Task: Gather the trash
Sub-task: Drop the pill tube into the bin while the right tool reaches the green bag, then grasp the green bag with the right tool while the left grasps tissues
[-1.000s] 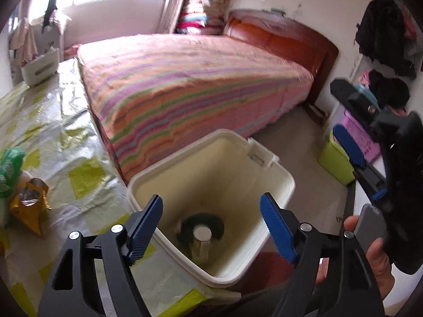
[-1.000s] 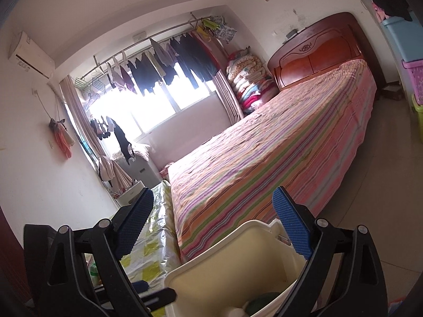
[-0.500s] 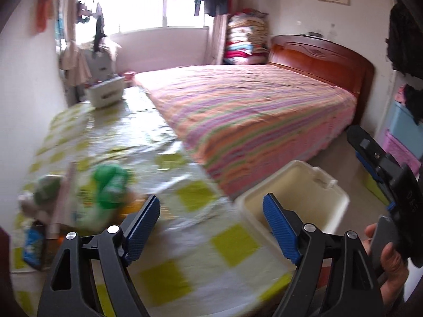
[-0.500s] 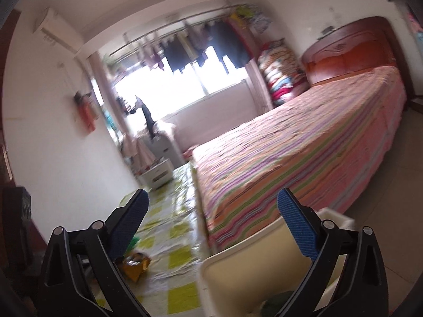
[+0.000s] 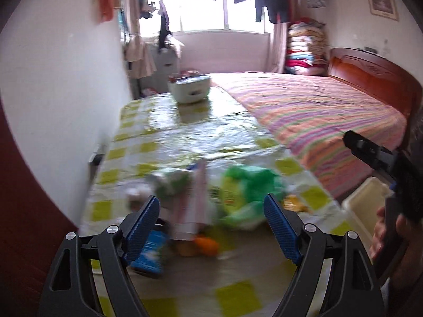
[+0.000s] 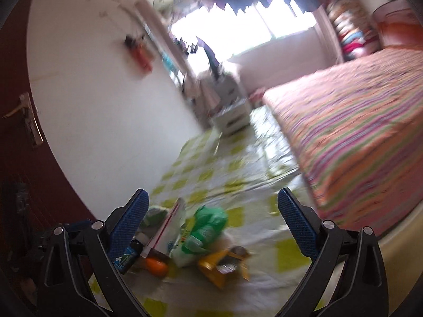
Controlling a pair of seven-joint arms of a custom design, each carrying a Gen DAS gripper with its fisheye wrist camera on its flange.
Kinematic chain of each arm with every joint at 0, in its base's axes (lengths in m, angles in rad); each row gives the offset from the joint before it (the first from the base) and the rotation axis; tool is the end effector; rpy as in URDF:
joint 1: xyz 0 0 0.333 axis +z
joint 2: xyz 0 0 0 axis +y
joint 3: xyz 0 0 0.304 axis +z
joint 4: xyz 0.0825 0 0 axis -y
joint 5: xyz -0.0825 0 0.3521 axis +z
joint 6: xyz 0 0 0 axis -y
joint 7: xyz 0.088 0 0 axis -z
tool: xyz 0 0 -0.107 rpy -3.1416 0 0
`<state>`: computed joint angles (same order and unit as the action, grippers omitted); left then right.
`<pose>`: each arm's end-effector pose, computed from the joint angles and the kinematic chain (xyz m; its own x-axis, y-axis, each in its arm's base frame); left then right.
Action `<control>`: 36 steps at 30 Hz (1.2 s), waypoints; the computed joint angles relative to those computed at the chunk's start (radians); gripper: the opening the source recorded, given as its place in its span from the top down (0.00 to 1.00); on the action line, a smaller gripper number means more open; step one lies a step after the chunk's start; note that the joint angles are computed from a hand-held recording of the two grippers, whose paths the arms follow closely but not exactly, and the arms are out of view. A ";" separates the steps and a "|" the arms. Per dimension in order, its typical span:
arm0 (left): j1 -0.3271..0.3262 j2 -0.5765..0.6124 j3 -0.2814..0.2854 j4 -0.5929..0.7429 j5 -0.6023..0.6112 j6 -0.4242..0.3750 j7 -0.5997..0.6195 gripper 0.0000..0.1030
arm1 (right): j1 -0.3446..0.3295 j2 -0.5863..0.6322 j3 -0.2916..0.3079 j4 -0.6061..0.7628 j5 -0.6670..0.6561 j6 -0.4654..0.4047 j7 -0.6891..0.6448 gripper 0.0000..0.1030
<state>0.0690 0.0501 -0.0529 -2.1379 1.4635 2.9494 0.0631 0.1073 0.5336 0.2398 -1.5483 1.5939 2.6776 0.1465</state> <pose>0.5369 -0.0566 0.4314 0.1957 -0.9779 -0.0733 -0.5870 -0.0570 -0.8075 0.6677 0.1774 0.3904 0.5515 -0.6948 -0.4616 -0.5812 0.0769 -0.8101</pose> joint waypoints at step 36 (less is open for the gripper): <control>0.049 0.281 0.073 0.183 -0.685 -0.012 0.768 0.24 | -0.003 0.286 0.097 0.305 -0.613 -0.144 0.577 0.86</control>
